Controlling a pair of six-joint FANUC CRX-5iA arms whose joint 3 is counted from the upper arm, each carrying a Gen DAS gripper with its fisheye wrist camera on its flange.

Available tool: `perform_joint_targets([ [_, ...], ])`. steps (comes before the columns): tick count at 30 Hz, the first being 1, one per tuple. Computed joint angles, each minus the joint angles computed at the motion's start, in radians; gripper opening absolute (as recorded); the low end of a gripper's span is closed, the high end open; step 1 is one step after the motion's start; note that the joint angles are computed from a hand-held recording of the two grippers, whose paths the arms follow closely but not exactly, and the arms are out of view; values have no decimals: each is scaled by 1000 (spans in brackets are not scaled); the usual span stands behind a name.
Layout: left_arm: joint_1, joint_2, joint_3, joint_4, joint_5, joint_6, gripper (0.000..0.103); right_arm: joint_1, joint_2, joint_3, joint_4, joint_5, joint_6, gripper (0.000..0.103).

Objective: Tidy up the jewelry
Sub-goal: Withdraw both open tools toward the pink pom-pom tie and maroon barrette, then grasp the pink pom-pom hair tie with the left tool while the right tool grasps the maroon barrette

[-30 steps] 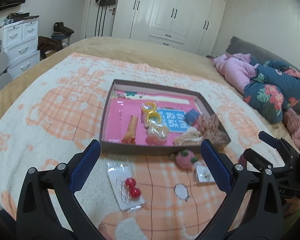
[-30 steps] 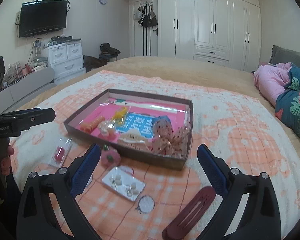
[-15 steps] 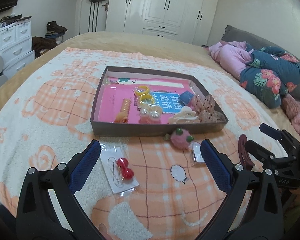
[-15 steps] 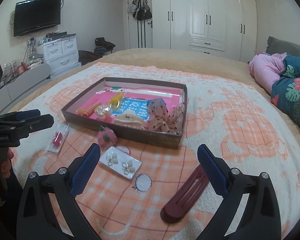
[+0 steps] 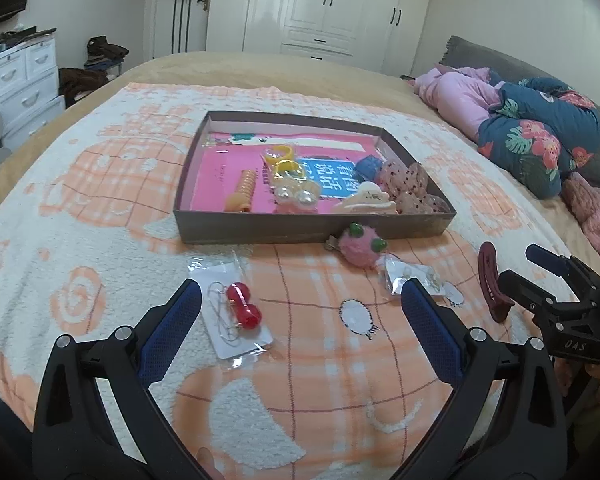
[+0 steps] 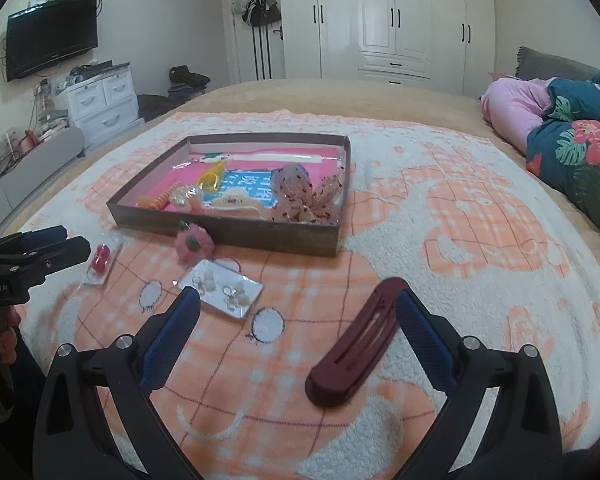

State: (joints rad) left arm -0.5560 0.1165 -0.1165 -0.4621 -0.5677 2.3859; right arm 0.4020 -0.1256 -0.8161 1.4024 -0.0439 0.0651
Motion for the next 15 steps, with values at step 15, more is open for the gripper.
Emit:
perform_joint_targets([
  [15,10,120,77,137,47,-175,91,137,31,40,-392,-189,252,95],
])
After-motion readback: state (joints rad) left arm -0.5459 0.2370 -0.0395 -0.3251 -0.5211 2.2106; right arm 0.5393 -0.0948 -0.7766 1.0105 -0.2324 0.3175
